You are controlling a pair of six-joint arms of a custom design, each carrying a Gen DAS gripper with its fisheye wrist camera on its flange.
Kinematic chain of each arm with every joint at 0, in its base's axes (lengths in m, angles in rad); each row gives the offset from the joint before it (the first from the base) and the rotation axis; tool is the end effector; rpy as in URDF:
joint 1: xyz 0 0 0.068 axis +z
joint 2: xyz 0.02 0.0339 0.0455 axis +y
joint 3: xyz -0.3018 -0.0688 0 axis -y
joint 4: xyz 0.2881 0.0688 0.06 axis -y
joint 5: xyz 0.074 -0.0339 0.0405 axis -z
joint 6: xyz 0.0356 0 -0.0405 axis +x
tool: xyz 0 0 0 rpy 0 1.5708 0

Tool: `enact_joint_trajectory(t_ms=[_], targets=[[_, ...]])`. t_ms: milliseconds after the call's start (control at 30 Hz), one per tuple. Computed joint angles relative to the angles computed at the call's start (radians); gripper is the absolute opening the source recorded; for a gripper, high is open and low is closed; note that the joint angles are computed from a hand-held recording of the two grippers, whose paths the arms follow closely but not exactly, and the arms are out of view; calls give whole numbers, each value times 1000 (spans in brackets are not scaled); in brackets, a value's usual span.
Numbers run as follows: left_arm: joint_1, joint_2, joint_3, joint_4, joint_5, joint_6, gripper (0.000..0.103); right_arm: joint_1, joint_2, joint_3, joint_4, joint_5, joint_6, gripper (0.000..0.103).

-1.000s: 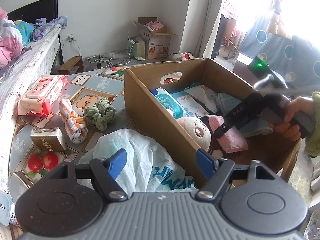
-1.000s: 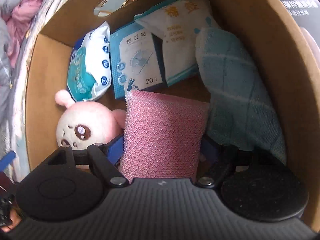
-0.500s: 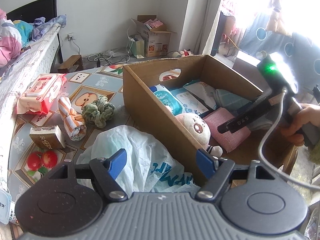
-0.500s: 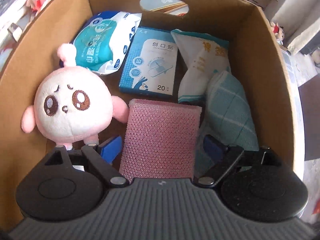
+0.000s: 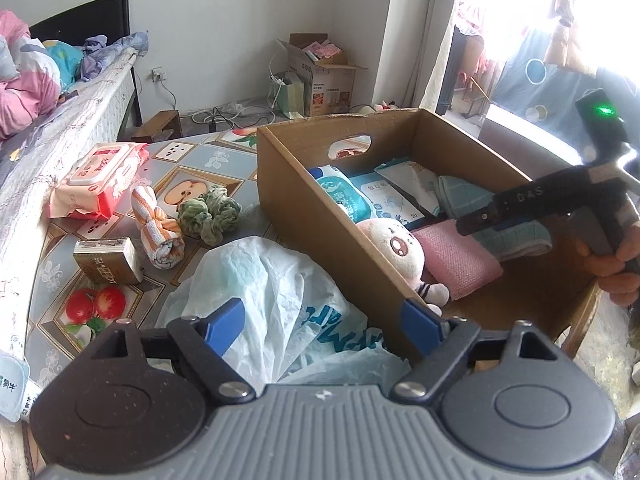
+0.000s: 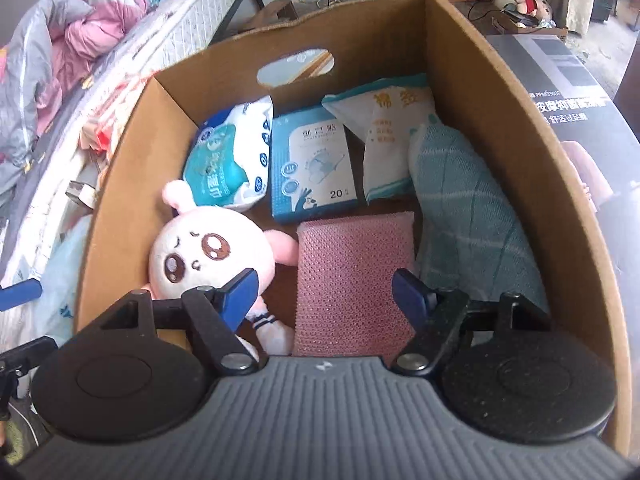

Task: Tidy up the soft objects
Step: 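Open the right gripper and withdraw it from the box, then lower the right gripper onto the light-blue yogurt cup and close it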

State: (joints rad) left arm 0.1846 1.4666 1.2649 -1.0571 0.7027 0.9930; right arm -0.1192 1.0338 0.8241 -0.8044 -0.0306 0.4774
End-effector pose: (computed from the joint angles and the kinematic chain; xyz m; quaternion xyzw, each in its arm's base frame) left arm 0.3128 0.0350 0.3184 0.4139 0.8317 -0.2017 0.3101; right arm 0.2164 -0.0248 0.2785 0.2785 0.9202 0.0634 0.2677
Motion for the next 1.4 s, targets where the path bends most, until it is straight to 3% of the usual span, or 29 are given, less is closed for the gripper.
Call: enact_joint_trajectory(t_ms=[233,433,633,867,1100,1233,1400], targets=[[103,-13,1,-9,25,73,89,176,-154,26,-28,104,157,78],[208,23,44,11,41,100,90,386,-147,75,18,210,280,79],[262,66,68,124,19,33,90,509,-34,114,170,224,311,79],[282,92,50,341,-31,-77,90,560,153,219,288,167,284,79],[325,126,43,431,-50,-51,90,636,334,348,384,127,237,79],[324,153,57,450,-35,-42,89,660,461,453,366,126,180,78],[328,127,-17,609,-44,-59,89,630,601,616,306,15,107,75]])
